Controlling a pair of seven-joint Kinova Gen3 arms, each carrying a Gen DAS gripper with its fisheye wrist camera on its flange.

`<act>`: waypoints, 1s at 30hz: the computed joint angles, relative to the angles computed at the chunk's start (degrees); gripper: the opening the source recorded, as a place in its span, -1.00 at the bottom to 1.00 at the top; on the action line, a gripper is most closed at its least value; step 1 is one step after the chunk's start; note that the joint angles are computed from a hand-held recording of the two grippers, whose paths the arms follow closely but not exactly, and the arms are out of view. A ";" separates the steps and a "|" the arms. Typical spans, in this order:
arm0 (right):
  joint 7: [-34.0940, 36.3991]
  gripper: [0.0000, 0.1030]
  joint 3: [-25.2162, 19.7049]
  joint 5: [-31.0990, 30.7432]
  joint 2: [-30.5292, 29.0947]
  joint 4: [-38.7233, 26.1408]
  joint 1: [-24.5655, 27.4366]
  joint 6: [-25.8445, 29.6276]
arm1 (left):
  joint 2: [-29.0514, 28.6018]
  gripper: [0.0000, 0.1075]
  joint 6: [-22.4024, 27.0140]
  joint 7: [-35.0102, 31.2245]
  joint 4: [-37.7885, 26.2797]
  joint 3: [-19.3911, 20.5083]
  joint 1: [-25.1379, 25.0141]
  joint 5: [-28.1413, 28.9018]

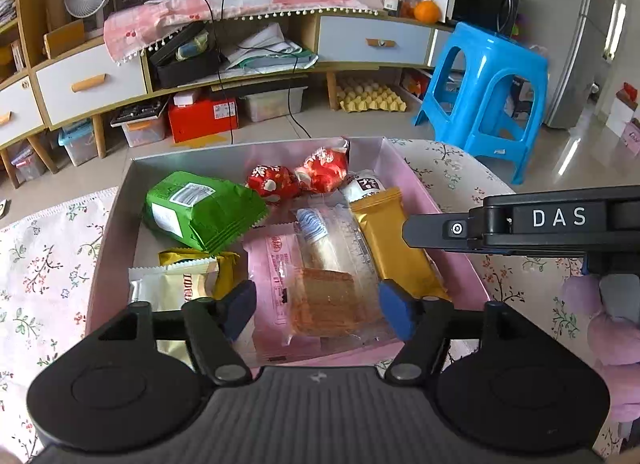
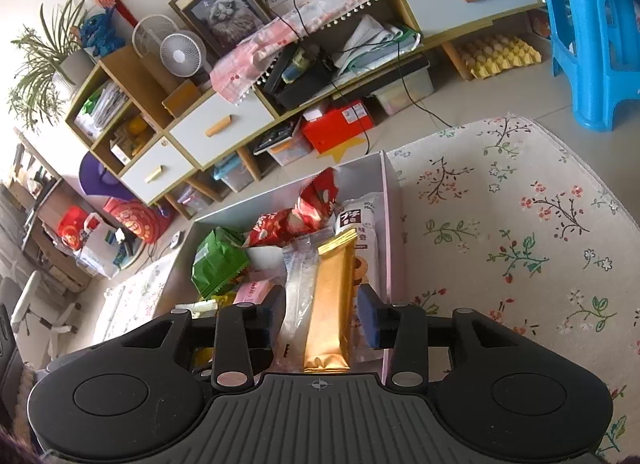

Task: Organize snacks
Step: 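Open the left gripper in the box while the right releases the gold bar beside it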

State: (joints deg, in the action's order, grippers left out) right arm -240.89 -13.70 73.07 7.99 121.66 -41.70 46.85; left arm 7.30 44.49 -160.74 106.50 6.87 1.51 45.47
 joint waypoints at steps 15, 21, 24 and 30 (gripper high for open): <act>8.11 0.39 -1.35 -4.73 -1.04 -2.89 -1.68 3.02 | -3.14 0.70 2.49 -2.25 1.66 -2.78 -2.40 1.47; 13.40 0.56 -2.10 -8.24 -1.70 -4.62 -2.92 4.55 | -5.33 0.85 4.22 -2.51 3.27 -4.75 -3.69 1.39; 16.62 0.57 -2.49 -10.63 -1.74 -5.76 -3.66 5.89 | -6.70 0.90 4.48 -1.65 4.26 -5.52 -3.78 0.15; 24.74 0.58 -3.06 -18.31 -1.32 -8.66 -5.03 9.48 | -8.56 0.91 5.39 0.57 5.79 -6.99 -3.59 -1.35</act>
